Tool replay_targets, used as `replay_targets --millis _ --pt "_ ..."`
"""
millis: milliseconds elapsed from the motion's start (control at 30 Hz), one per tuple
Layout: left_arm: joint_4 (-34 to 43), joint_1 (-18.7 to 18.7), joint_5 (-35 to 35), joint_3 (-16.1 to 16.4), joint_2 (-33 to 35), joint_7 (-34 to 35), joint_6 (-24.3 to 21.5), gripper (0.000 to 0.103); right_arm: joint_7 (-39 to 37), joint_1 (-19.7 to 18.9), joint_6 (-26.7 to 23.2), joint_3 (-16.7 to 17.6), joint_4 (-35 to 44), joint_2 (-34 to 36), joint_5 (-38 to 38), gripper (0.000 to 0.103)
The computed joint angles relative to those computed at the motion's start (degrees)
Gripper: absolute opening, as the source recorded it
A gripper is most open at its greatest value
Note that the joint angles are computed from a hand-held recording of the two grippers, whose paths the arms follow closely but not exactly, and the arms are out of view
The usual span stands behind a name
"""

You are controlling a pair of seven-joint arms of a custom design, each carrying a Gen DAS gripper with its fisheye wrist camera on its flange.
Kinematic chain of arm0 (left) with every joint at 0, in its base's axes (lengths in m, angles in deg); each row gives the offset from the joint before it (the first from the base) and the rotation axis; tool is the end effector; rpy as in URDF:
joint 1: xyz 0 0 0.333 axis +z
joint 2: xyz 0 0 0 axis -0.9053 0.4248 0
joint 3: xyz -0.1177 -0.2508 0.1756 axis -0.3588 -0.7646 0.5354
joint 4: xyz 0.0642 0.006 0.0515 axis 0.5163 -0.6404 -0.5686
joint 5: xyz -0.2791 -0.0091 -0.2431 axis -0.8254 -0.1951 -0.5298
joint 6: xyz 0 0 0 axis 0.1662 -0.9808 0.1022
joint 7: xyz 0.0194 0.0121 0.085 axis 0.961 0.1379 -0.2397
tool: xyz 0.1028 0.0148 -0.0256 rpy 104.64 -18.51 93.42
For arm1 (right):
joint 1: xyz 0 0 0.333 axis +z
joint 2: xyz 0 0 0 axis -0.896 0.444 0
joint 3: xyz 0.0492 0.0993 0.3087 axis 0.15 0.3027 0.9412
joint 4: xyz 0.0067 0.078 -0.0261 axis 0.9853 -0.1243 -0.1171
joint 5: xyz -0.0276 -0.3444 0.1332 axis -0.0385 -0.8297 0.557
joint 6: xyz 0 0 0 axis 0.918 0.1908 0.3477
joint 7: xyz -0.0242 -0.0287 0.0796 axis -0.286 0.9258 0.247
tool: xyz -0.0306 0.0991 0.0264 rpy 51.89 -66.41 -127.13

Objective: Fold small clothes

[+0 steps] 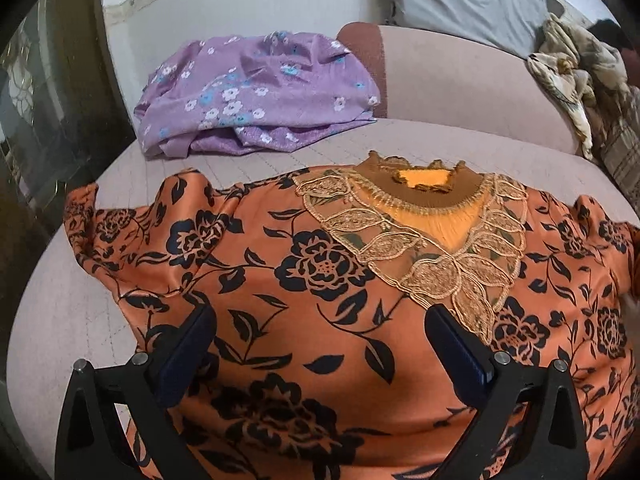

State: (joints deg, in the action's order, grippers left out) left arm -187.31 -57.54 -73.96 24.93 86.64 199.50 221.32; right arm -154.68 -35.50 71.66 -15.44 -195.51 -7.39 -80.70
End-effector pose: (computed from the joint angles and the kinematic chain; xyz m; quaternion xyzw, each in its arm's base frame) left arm 0.6714 -0.0570 0.3561 -0.4985 0.7882 -0.2868 0.2189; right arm 0.4762 0.2714 0.3368 -0.2957 0.9004 -0.3065 0.0889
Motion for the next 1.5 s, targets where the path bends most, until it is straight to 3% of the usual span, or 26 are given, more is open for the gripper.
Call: replay_targets --millis 67,100,167,333,500,567,667,733,833,867,900,933,967,1000,1067,1200,1333,1433,1467,1500 --pt "1.8 -0.5 0.1 1.0 0.8 -1.4 -1.9 0.103 -4.1 -2.7 3.9 -0.6 -1.3 0.7 4.7 0.017" --pt "2.3 -0.4 -0.1 1.1 1.0 -1.8 -2.4 0.103 -3.5 -3.7 7.0 -1.1 -3.3 -0.4 6.1 0.01" --pt "3.1 -0.2 -0.6 1.0 1.3 -2.2 -3.0 0.103 4.4 -3.7 11.4 -2.0 -8.2 -5.2 1.8 0.006" --pt "4.3 0.6 -2.2 0.7 1.4 -3.0 -4.0 0.103 14.8 -5.3 13.1 1.1 -13.3 -18.9 -11.9 0.005" --pt "5.0 1.8 -4.0 0.3 1.1 -3.0 -3.1 0.103 25.0 -10.1 25.5 4.2 -10.1 -24.4 -26.7 0.005" --pt "6.0 1.9 -4.4 0.9 1.3 -4.2 -4.5 0.103 22.2 -10.0 25.9 5.5 -4.6 -21.6 -27.2 0.005" --pt "7.6 2.0 -5.1 2.2 1.9 -6.1 -6.9 0.103 7.1 -7.5 21.4 6.4 4.4 -15.6 -17.7 0.006" --pt "8.7 1.4 -4.3 3.7 2.3 -7.9 -8.9 0.103 2.3 -6.0 19.1 6.0 7.2 -13.0 -14.2 0.007" --pt "9.2 1.6 -4.5 3.9 2.4 -8.7 -9.9 0.103 -5.0 -3.9 13.3 5.1 7.8 -10.8 -6.8 0.014" --pt "9.2 1.9 -4.9 3.5 2.4 -8.7 -10.0 0.103 -5.5 -3.4 12.1 4.8 6.4 -10.5 -5.0 0.028" --pt "9.2 2.0 -5.1 3.3 2.4 -8.5 -10.0 0.103 -5.2 -3.2 12.1 4.4 4.4 -11.1 -3.8 0.062" --pt "9.0 1.8 -5.1 3.3 2.3 -8.4 -10.0 0.103 -2.6 -3.0 12.3 4.2 2.1 -11.0 -3.1 0.082" --pt "8.8 1.4 -4.7 3.5 2.2 -8.4 -9.8 0.103 1.0 -2.8 12.5 3.9 0.1 -11.2 -4.2 0.093" --pt "8.4 0.7 -4.0 4.0 2.0 -8.4 -9.5 0.103 4.6 -2.5 11.5 3.9 -1.5 -10.8 -5.4 0.093" --pt "7.6 -0.8 -2.0 5.0 1.8 -8.4 -8.6 0.103 4.2 -2.4 10.0 3.6 -2.6 -8.6 -3.1 0.093" --pt "5.7 -2.0 0.5 4.9 1.5 -6.6 -5.8 0.103 4.8 -3.1 15.4 1.6 -4.9 -5.2 -1.0 0.093" --pt "4.8 -3.3 3.1 5.2 1.7 -5.7 -4.1 0.103 6.1 -3.7 15.8 -0.6 -2.7 -1.3 -1.4 0.093" --pt "4.7 -3.7 4.5 5.2 1.9 -5.3 -4.0 0.103 2.1 -4.8 14.3 -1.7 -0.2 2.0 4.3 0.076" --pt "4.8 -3.8 4.7 5.3 2.0 -5.3 -4.0 0.103 0.2 -6.0 16.3 -2.0 -0.8 2.5 6.7 0.048" --pt "4.9 -3.8 5.0 5.2 2.1 -5.3 -4.0 0.103 -1.3 -6.4 16.7 -2.2 -1.2 2.8 8.7 0.034"
